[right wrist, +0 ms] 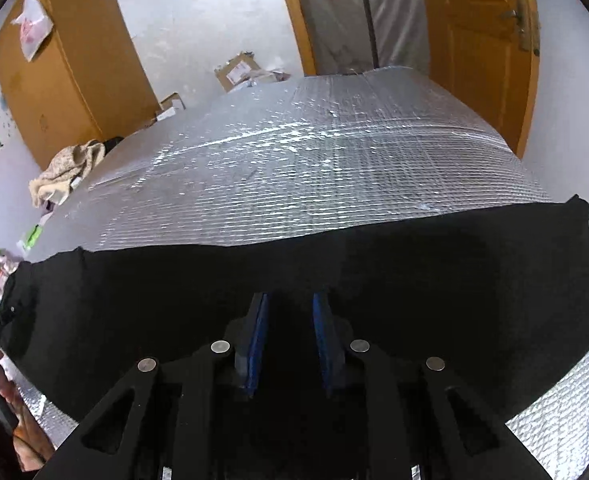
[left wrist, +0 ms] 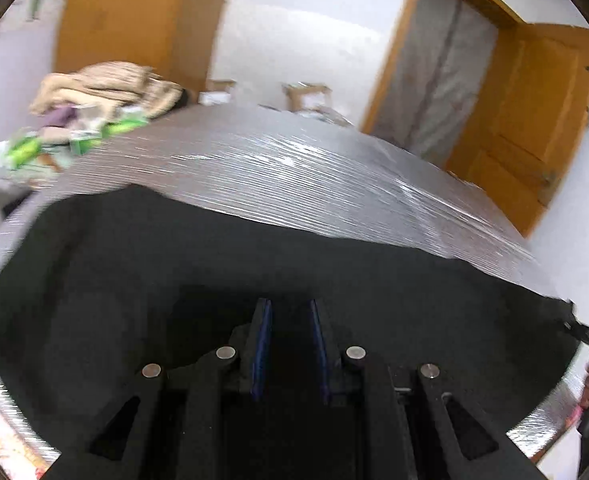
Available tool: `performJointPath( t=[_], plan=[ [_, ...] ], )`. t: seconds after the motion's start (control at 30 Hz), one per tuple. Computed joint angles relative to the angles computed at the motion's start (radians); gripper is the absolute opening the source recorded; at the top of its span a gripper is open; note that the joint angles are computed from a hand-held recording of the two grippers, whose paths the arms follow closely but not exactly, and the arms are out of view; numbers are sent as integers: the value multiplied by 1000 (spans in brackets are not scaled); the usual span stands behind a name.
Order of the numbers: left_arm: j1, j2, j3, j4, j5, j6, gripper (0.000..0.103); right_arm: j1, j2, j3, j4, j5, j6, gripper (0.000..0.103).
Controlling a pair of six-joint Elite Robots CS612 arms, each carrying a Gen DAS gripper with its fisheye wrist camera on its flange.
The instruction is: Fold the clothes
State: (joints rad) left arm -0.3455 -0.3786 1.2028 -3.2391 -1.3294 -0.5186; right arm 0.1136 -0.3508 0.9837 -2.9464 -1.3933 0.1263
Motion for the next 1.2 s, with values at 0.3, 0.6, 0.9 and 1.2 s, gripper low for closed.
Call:
performJointPath(
  t=[0.3, 0.6, 0.9, 1.2],
  plan=[
    [20, -19, 50, -26, 27, -50, 20, 17, 6, -7, -4, -4, -19, 25],
    [32, -6, 15, 27, 38, -44, 20, 50, 10, -11, 19, -21, -73, 27],
    [36, 16, -42, 97, 67, 0, 20, 71, 23, -42, 6, 28, -123, 27],
    [33, 23, -64, 128, 92, 49, 20, 109, 66, -128, 79, -79, -223, 30]
  ],
)
